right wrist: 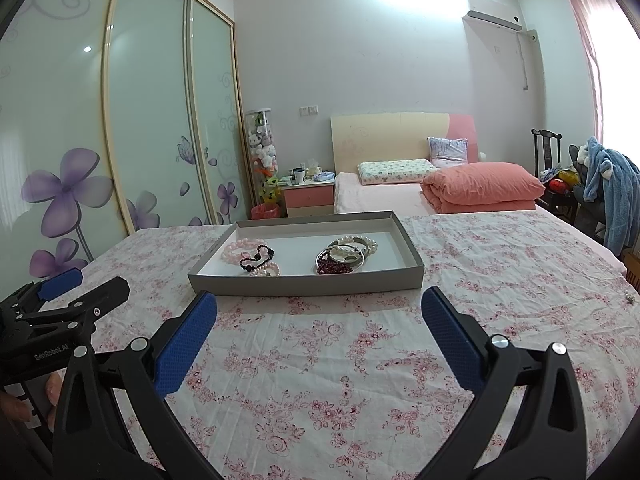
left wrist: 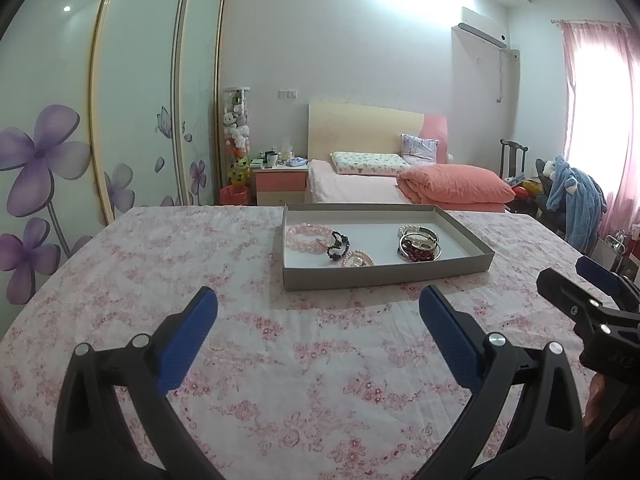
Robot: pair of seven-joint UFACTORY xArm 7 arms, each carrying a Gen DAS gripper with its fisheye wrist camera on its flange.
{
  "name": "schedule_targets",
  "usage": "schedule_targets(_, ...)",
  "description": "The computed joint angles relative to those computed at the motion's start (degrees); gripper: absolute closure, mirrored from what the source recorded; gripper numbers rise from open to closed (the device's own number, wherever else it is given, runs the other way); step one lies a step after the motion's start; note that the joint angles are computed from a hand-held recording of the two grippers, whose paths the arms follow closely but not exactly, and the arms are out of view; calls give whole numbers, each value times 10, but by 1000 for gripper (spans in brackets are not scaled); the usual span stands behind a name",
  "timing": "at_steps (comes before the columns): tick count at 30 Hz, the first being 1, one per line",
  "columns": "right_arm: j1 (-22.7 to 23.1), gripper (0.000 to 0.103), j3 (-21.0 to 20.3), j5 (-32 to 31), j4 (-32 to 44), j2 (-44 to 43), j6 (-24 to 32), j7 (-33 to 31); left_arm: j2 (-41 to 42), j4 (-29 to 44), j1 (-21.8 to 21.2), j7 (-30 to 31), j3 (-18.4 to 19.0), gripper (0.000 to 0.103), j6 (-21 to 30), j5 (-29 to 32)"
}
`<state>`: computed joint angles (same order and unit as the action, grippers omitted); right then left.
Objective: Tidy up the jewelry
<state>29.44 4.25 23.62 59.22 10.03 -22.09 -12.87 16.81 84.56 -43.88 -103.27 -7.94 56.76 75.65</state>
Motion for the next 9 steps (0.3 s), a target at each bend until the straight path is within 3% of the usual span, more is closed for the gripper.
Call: schedule_targets(9,3,2,0,3,-4,0,-3,-1,0,0,4,5,0,4,-13,-9)
